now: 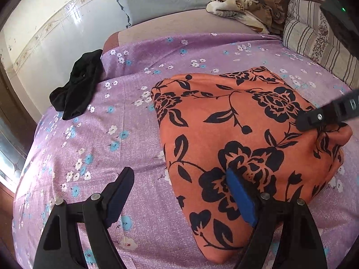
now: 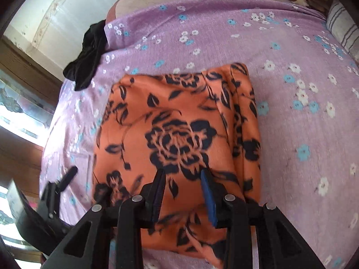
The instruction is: Fold small clothes
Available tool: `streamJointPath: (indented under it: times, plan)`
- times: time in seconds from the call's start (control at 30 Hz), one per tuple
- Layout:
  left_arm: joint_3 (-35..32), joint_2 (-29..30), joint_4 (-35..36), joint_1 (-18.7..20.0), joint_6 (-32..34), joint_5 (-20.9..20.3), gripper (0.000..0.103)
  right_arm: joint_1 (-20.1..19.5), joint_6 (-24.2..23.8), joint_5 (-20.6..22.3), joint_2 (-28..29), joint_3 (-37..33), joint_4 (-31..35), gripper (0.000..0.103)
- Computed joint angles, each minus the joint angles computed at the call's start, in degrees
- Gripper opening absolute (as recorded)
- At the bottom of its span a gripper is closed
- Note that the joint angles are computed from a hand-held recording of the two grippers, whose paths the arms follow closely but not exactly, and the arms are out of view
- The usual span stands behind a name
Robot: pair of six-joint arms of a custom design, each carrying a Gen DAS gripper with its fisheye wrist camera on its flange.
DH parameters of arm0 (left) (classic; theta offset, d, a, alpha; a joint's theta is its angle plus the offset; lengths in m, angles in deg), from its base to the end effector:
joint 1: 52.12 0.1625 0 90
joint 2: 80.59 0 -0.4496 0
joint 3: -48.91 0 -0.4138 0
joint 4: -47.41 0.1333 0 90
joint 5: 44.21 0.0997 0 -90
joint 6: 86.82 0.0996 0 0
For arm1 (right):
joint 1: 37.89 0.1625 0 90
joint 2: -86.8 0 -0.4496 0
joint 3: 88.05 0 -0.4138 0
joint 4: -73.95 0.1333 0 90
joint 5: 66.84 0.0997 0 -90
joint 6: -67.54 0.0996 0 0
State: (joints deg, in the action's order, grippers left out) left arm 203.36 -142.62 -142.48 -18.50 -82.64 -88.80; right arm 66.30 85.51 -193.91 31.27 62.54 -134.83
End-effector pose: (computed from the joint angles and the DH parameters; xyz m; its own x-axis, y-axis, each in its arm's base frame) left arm -0.1379 -0.3369 0.0898 -0.4044 0.5719 -0.7137 0.8574 0.5086 -0.0782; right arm 0.1547 -0.3128 0.0883 -0.8616 0.3114 0.4008 0.0435 0.8321 -0.5529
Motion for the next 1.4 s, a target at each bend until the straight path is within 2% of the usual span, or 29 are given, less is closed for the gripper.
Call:
streamJointPath:
  times: [0.07,0.1,0.2,0.3,0.43,0.63,0.7,0.9,1.03,1.07,1.13,1.23,1.27,1.37,1.4]
  plan:
    - [0.3,-0.4,-0.2,0.2,-0.2,-0.4,0.084,2.2,-0.5,-3.4,4.1,1.4,-5.7,0.037]
    - [0.3,-0.6,0.1,0.4,-0.4,-0.7,0.084,3.6,1.2,-5.4,5.1,1.9,-6.3,0.037]
    - [0.2,-1.1,0.7,0.8,-0.7,-1.3,0.086,5.5,4.4,-6.4,7.6,3.9,-9.5,0.037]
    - [0.0,0.0,-0.2,0.8,-0.9,-0.6,0.089,5.5,3.0,-7.2,9.2,3.7,-10.8,0.037]
    - [-0.3,0.8,-1.3,1.4,-0.3,-0.9,0.091,3.3,1.1,-5.0,8.6,3.5,-11.5,0.037]
    - [-1.2,0.7,-0.5,2.4,-0.7,-1.7,0.094,-3.7,-2.9,3.9,8.4,5.2,-19.4,0.037]
    - [-1.1,0.5,-0.1,2.2,-1.3,-1.6,0.094,-4.6,-3.3,5.4,8.3,5.8,-20.8,0.037]
    - [-0.5,0.2,-0.1,1.1,-2.2,-0.6,0.094,-0.3,-1.6,0.4,8.7,4.5,-17.6,0.037]
    - [-0.5,-1.3,1.9,0.3,-3.3,0.1,0.094,0.7,-0.6,1.8,4.4,5.2,-14.1,0.038]
    - [-0.4,-1.7,2.0,0.0,-3.5,0.3,0.094,1.0,-1.6,2.7,3.9,5.7,-15.8,0.038]
    - [-0.2,-1.9,1.0,-0.9,-3.5,1.4,0.094,2.7,-4.6,2.6,5.3,6.2,-23.5,0.038]
    - [-0.2,-2.8,-0.7,-1.1,-3.0,1.7,0.094,4.0,-6.9,2.4,6.1,5.4,-26.8,0.038]
    - [-0.4,-3.0,-0.7,-0.8,-3.0,1.4,0.094,3.7,-6.2,2.1,6.1,4.8,-25.5,0.038]
    - [-1.8,-2.0,2.6,0.9,-3.5,1.7,0.094,-0.2,-1.4,1.4,5.1,2.8,-14.1,0.037]
    - [-2.4,-1.3,3.9,1.8,-3.6,1.7,0.094,-1.4,-0.9,1.9,5.4,2.5,-13.4,0.037]
